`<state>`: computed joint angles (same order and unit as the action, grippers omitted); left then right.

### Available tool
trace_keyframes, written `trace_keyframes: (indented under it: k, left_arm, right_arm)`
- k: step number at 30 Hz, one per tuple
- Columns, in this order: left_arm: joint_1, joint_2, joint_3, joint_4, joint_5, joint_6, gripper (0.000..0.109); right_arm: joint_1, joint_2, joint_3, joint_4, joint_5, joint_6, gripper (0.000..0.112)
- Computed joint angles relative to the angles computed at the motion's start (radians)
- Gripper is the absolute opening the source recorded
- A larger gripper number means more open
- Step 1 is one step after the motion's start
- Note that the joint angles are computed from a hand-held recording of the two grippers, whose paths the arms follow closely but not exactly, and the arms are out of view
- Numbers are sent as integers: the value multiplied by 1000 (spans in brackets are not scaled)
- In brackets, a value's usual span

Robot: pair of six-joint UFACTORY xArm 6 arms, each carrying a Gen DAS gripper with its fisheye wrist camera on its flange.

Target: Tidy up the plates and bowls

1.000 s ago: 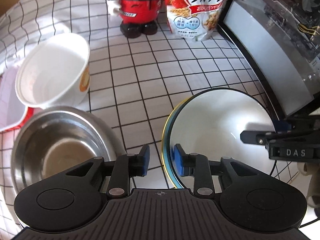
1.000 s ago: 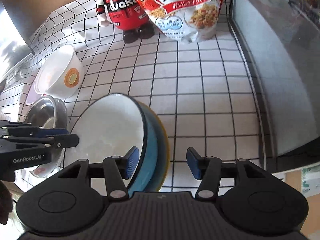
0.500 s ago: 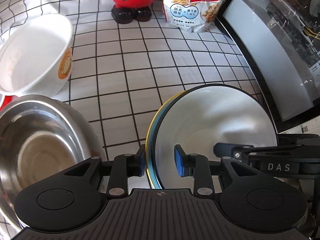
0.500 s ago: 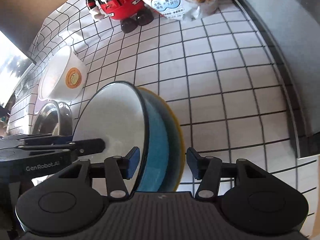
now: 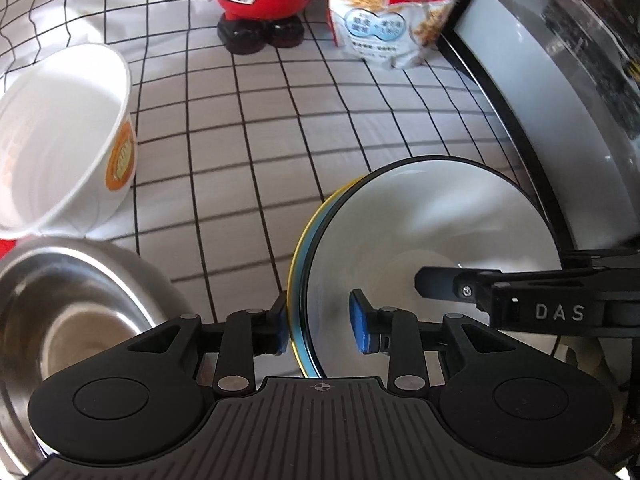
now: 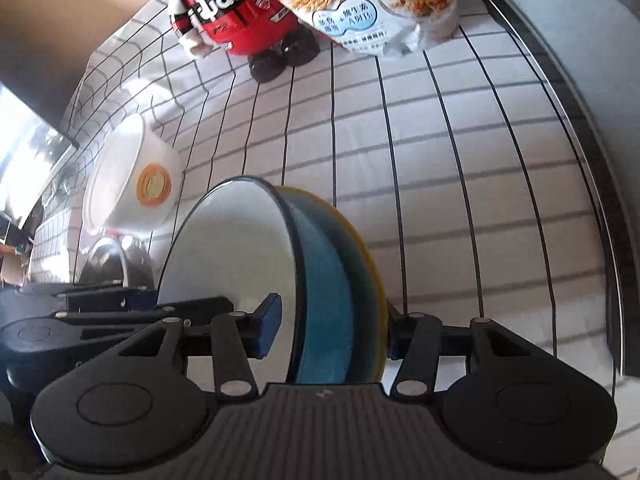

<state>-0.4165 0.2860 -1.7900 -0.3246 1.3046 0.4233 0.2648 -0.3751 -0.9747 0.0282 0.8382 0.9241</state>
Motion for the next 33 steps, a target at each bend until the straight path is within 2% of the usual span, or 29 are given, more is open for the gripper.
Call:
trace_keyframes:
  k: [9,11,17,22,26,33]
  left_arm:
    - [7,218,-309,8,51,-108,33]
    - [6,231,-326,9,50,-112,33]
    - [4,222,-308,12,32,-106,31]
    - [11,209,-289,2,24,-108,29]
    - [24,184,-259,-24,14,-107,29]
    - [30,84,-144,-39,-55,-103,29]
  right_arm:
    - [-55,137,-101,4,-64,-59,51]
    - [-58,154,-117,-23,-63,-58,51]
    - [-60,155,-117,-29,-67,-80,52]
    - [-47,133,-102,-65,-69,-40,52]
    - [-27,105,-95,-124,-53,5,52]
    - [13,54,-80,-245,-14,106,52]
